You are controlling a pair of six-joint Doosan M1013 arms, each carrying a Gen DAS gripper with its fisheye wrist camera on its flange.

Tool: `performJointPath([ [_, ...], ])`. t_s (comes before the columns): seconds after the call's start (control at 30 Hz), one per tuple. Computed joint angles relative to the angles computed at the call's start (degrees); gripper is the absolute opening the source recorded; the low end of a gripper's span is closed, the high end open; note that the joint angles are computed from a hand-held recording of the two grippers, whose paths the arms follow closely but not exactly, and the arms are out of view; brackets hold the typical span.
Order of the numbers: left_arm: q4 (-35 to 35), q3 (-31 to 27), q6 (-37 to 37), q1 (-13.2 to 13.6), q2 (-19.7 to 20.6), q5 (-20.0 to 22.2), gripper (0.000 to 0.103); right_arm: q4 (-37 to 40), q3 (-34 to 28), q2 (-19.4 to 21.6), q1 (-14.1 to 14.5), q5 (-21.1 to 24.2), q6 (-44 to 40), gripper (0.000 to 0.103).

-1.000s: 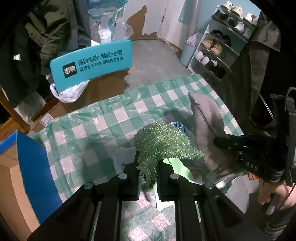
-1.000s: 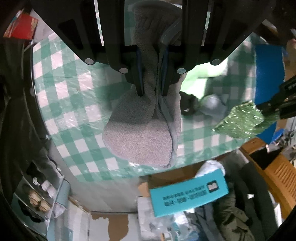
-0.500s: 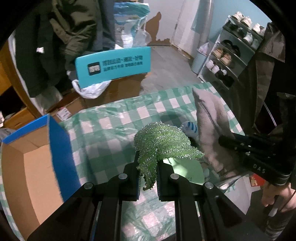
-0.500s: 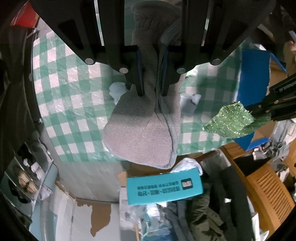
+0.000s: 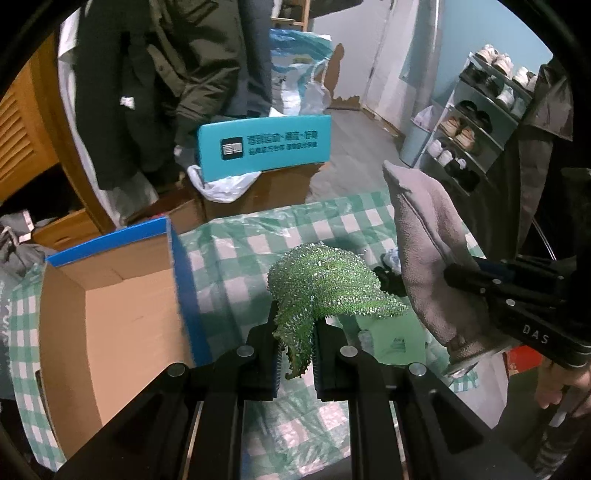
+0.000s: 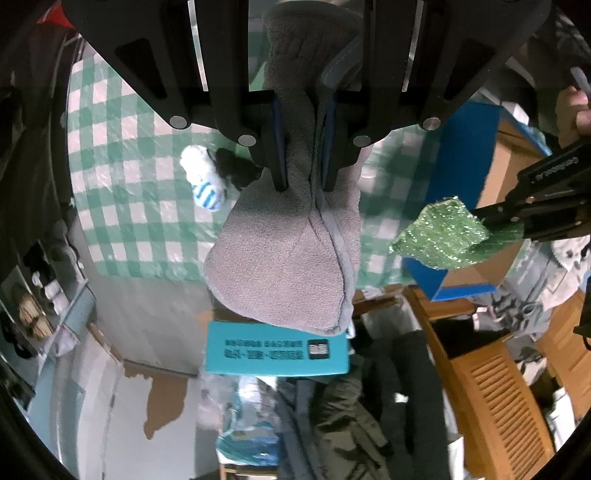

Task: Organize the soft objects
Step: 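Carry the scrubber with the left tool while the right tool carries the grey item toward the box, then lower both held items into the cardboard box and open both tools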

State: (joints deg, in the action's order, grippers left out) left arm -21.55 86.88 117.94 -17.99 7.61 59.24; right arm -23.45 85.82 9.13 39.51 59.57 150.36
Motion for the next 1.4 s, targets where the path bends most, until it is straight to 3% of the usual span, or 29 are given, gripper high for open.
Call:
performJointPath([
  [0.67,-0.1,0.1,-1.7,7.2,-0.4,-2.5,0.013,2.1,-10.9,6.9,2.1,0.5,-8.5,0.016],
  [1.4,2.1,0.0,-5.4,13.5,1.8,-3.3,0.013,9.7,-27.1,19.1,3.2,4.7,-18.2,0.016],
])
